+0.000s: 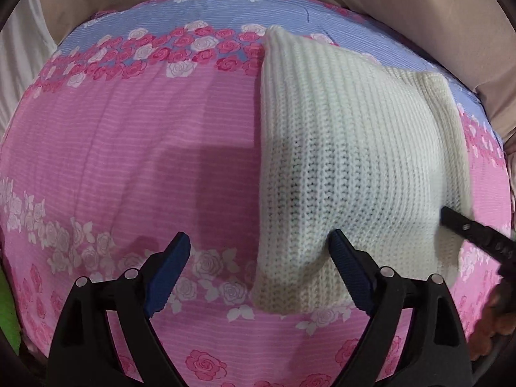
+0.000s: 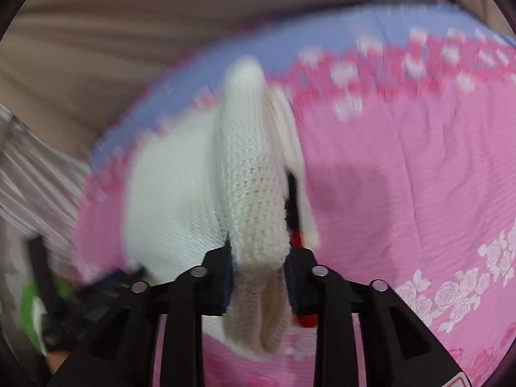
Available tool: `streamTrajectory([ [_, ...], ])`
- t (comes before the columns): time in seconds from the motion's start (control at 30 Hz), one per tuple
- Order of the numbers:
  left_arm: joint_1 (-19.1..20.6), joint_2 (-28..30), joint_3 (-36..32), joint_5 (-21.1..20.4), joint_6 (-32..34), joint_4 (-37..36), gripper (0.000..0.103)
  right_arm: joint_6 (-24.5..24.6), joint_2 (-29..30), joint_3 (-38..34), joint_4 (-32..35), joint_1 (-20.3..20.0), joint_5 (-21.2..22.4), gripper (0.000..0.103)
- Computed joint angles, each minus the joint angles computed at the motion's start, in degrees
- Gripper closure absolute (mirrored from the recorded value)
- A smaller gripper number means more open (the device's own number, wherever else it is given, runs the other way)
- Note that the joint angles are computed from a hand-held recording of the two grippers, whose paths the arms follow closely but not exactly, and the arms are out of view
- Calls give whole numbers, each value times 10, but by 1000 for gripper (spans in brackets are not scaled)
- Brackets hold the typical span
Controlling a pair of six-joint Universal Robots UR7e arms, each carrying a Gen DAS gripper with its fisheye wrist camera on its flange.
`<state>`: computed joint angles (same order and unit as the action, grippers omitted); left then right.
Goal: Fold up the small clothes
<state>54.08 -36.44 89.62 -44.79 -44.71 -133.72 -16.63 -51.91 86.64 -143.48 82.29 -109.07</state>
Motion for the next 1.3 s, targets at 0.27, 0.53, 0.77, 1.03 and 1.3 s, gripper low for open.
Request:
streamTrajectory([
  [0.27, 20, 0, -9, -53, 67, -149, 7, -8, 17, -19, -71, 13, -8, 20],
  [0.53, 71, 14, -55, -222, 78, -168, 58, 47, 45, -74, 11, 1, 61, 72],
  [0.77, 47, 47, -85, -175, 103, -109, 48, -1, -9, -13, -37, 7, 5, 67],
  [1.03, -27, 10, -3, -14, 68, -122, 38, 22, -74, 33, -66, -6, 47, 78],
  [1.3, -44, 4, 21, -4, -1, -45, 38, -44, -63, 68, -81, 14, -59, 59],
])
